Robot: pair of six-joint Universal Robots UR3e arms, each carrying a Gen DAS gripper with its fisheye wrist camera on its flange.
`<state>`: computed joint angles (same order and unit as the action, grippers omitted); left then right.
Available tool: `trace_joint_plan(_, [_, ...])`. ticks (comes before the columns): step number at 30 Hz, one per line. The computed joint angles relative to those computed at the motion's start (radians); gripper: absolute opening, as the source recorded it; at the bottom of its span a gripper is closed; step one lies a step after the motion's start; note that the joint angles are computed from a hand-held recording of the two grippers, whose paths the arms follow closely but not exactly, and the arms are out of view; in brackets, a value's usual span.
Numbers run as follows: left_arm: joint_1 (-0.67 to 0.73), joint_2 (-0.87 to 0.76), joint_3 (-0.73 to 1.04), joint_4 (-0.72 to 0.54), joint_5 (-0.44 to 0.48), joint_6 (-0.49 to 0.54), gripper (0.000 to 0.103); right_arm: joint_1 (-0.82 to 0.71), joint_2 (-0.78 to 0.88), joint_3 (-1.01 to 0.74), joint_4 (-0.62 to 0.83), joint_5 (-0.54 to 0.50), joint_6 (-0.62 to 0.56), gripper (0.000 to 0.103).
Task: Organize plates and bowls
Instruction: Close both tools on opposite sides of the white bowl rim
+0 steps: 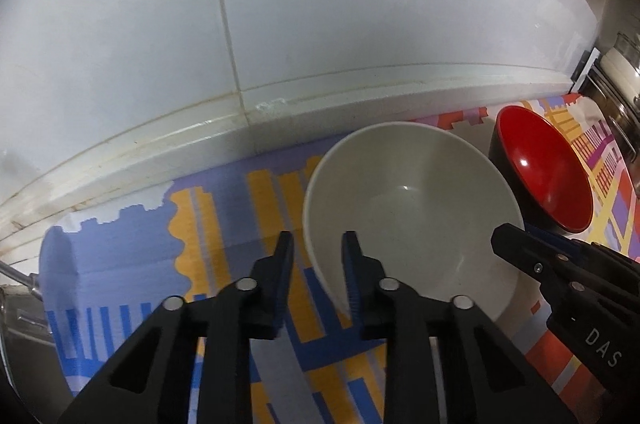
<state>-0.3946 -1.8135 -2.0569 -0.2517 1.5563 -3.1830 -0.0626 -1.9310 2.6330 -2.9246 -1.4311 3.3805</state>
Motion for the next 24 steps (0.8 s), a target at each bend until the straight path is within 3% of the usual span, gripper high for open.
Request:
trace_joint_plan(9, [-0.001,0.005,-0.005,-0.004,-0.014,-0.043,0.016,0.031,0.044,-0.018,-0.026,-0.034,0.004,0.016])
trace_joint_plan(14, [0.021,0.117,-0.095,-0.005,-0.014,-0.041,0.016,0.019,-0.010,-0.011,0.013,-0.014,-0.013,0.016])
trace_joint_plan(20, [0.044,0.287,-0.184,-0.042,-0.031,-0.064,0.016,0.001,-0.200,-0.017,0.192,0.023,-0.047,0.016])
trace_joint_plan(24, [0.021,0.400,-0.215,-0.089,-0.016,-0.090,0.016,-0.031,-0.394,-0.034,0.390,0.053,-0.098,0.016])
